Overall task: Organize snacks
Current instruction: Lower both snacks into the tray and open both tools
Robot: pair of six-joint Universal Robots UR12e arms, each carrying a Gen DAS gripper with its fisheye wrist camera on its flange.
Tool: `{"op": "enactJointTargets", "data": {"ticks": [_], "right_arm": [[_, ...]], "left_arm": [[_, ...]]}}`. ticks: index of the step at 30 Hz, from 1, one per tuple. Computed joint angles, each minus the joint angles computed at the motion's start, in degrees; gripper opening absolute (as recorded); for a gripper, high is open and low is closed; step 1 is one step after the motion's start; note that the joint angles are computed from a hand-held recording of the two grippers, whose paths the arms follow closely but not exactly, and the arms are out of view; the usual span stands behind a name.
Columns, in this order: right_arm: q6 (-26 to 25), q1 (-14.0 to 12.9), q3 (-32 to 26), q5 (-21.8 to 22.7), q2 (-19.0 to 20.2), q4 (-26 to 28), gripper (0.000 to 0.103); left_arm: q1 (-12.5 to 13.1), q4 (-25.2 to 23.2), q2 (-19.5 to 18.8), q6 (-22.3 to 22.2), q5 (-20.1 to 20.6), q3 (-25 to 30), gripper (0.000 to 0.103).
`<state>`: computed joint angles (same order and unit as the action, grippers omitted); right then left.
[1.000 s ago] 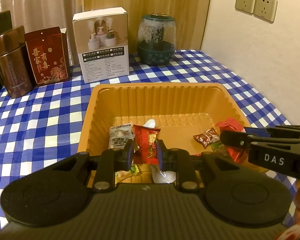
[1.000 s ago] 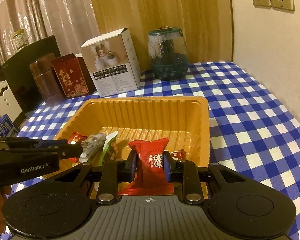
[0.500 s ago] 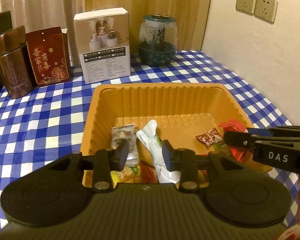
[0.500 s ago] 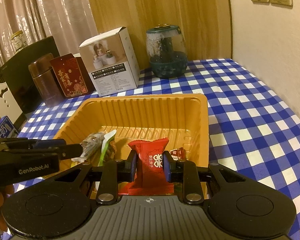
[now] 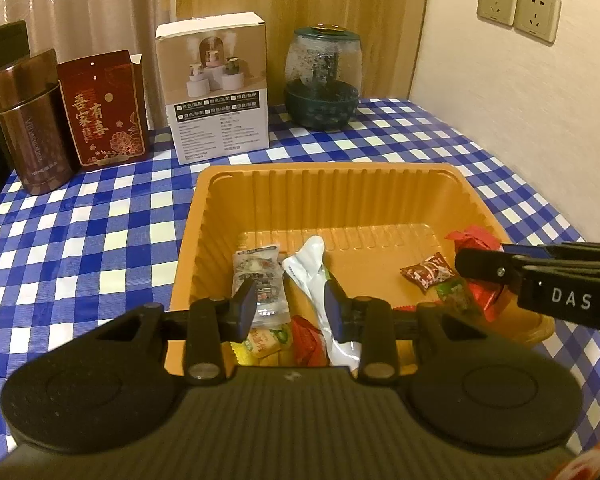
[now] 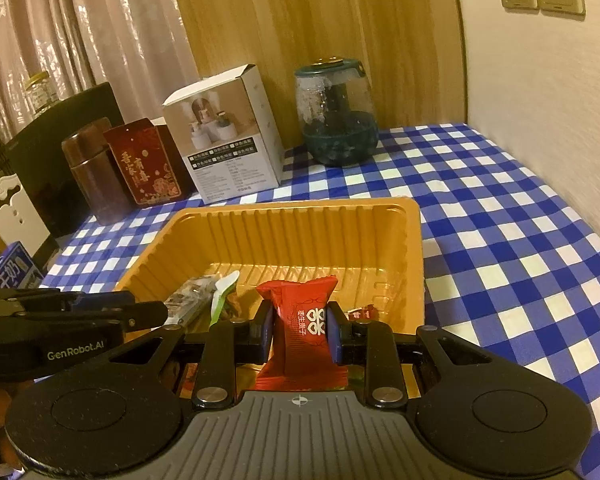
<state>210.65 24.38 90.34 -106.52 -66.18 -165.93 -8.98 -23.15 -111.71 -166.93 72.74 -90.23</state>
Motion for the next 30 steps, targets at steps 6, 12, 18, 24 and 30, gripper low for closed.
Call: {"op": "enactJointTargets", "data": {"ticks": [6, 12, 18, 24, 30], "right_arm": [[-0.97, 0.04, 0.15, 0.74, 0.48, -2.70, 0.028], [0.21, -0.13, 0.36, 0.69, 0.43, -2.95, 0.043], [0.72, -0.12, 0.46, -0.09, 0.33, -3.16, 0.052], [1.30, -0.09, 0.55, -0.97, 0.15, -2.54, 0.053], [1.66, -0.06, 0.74, -1.20, 0.01, -2.80, 0.054]], "left_arm": [[-0.04, -0.01, -0.01, -0.05, 0.14, 0.04, 0.033], [0.10, -0.08, -0.05, -0.32, 0.16, 0.16, 0.035], [0.16, -0.08, -0.06, -0.08, 0.02, 0.17, 0.036], [0.27, 0.17, -0.04, -0.67, 0.25, 0.20, 0.039], [0.59, 0.58, 0.10, -1.15, -0.26, 0.13, 0.039]]}}
